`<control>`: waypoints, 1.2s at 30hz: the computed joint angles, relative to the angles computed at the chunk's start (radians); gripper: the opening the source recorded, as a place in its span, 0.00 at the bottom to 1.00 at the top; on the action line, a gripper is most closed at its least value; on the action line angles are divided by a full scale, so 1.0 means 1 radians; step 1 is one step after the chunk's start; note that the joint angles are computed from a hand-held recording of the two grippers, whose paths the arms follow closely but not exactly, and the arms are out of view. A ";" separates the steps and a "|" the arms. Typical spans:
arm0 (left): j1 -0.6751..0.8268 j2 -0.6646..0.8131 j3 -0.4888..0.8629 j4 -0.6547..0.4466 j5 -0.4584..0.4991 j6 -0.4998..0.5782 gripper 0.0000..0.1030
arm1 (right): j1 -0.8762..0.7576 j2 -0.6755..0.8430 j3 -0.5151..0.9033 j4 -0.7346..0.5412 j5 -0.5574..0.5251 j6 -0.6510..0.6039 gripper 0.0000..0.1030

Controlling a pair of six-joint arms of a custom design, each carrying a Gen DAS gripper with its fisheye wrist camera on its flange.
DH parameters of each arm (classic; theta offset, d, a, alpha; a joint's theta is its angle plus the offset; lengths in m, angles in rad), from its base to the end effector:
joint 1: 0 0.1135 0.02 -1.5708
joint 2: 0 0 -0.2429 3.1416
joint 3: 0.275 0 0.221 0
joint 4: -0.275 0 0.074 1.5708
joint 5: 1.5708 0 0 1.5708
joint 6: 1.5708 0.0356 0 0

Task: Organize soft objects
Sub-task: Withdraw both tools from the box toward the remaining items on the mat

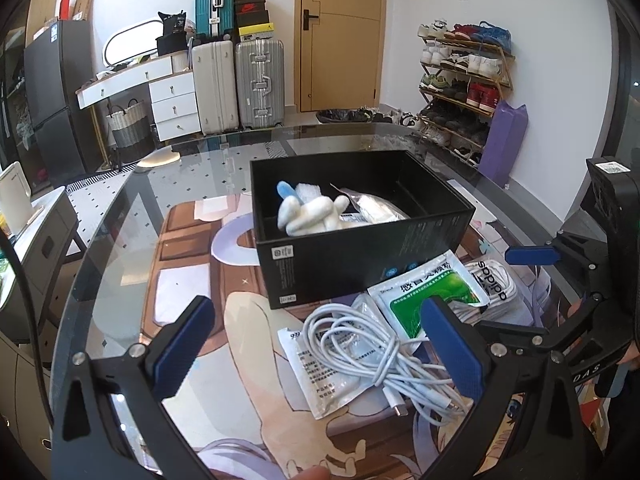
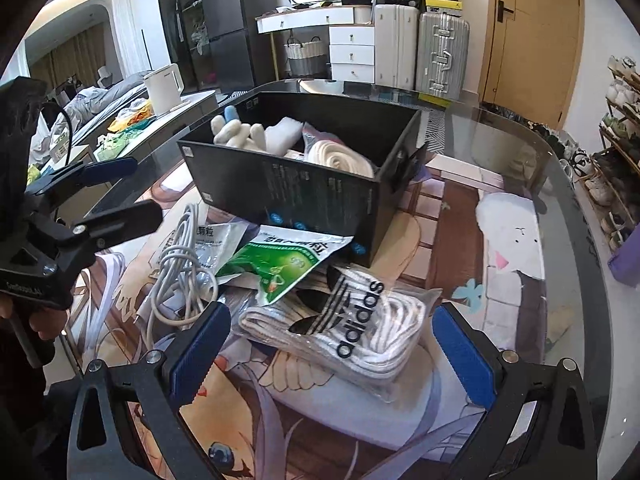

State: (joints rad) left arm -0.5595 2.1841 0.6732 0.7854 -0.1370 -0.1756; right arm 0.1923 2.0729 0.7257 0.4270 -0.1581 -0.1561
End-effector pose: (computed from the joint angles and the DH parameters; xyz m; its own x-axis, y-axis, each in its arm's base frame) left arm 0.2689 -0.1626 0.0309 -0.6304 0.1906 -0.7525 0.3342 0.9416 -0.0415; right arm 0.3019 0.0645 0.0455 -0.7277 -0.2981 -0.6178 -0.4003 0.9159 0.0296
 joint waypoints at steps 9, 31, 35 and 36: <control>0.006 0.016 0.015 -0.016 0.007 0.005 1.00 | 0.030 0.056 0.034 0.015 0.049 0.047 0.99; 0.012 0.039 0.031 -0.025 0.018 0.005 1.00 | 0.032 0.160 0.136 -0.040 0.043 0.058 0.99; 0.010 0.037 0.026 -0.019 0.021 0.008 1.00 | 0.004 0.152 0.136 -0.067 0.052 0.033 1.00; 0.009 0.036 0.026 -0.021 0.022 0.008 1.00 | -0.006 0.148 0.130 -0.066 0.044 0.032 1.00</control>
State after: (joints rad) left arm -0.5500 2.2200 0.6991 0.7643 -0.1149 -0.1673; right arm 0.1860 2.2208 0.8559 0.3611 -0.1145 -0.1244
